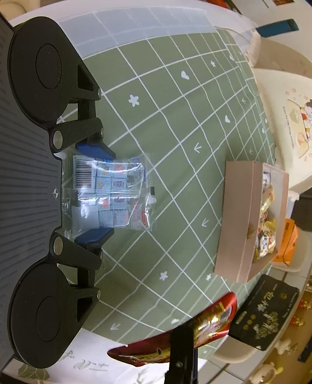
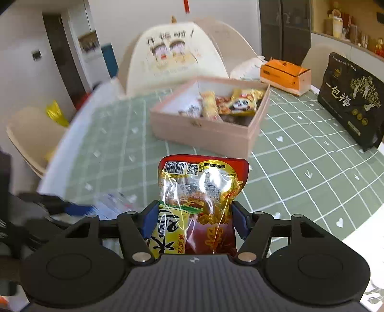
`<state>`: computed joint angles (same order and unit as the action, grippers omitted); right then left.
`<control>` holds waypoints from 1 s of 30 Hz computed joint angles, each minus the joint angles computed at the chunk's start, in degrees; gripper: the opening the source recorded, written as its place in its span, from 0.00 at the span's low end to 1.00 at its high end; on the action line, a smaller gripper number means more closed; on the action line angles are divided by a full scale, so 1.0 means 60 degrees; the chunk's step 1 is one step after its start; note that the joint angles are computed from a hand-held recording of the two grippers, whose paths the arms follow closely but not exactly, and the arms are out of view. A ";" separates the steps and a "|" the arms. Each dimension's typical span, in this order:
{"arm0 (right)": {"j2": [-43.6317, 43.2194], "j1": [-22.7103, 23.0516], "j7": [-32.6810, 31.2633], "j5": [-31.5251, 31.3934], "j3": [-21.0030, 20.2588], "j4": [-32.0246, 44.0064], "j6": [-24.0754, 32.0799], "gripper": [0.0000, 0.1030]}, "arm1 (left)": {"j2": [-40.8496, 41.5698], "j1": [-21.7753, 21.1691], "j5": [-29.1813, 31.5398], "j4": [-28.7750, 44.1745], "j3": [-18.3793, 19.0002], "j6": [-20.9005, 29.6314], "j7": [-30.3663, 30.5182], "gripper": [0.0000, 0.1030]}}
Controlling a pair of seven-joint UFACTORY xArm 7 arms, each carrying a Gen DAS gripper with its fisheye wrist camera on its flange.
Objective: Organize snacks
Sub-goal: 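Carry both packets over the pink box and open both tools inside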
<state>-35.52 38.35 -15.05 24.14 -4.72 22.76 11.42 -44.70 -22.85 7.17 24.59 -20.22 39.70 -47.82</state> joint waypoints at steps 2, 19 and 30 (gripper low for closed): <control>-0.0179 0.0077 0.0005 0.0157 -0.0170 -0.0043 -0.0030 0.62 | -0.0378 -0.0204 -0.0275 -0.0320 0.0429 -0.0614 0.0167 0.63; -0.0309 -0.2372 0.2482 -0.1556 0.1306 0.0758 0.1243 0.62 | 0.4267 0.2732 0.0354 0.3232 0.1162 -0.6880 0.1949 0.59; 0.4050 0.0257 -0.0990 0.1901 -0.0982 0.5313 -0.0208 0.84 | 0.1566 0.1574 -0.1419 0.0241 0.1669 -0.4734 0.1753 0.59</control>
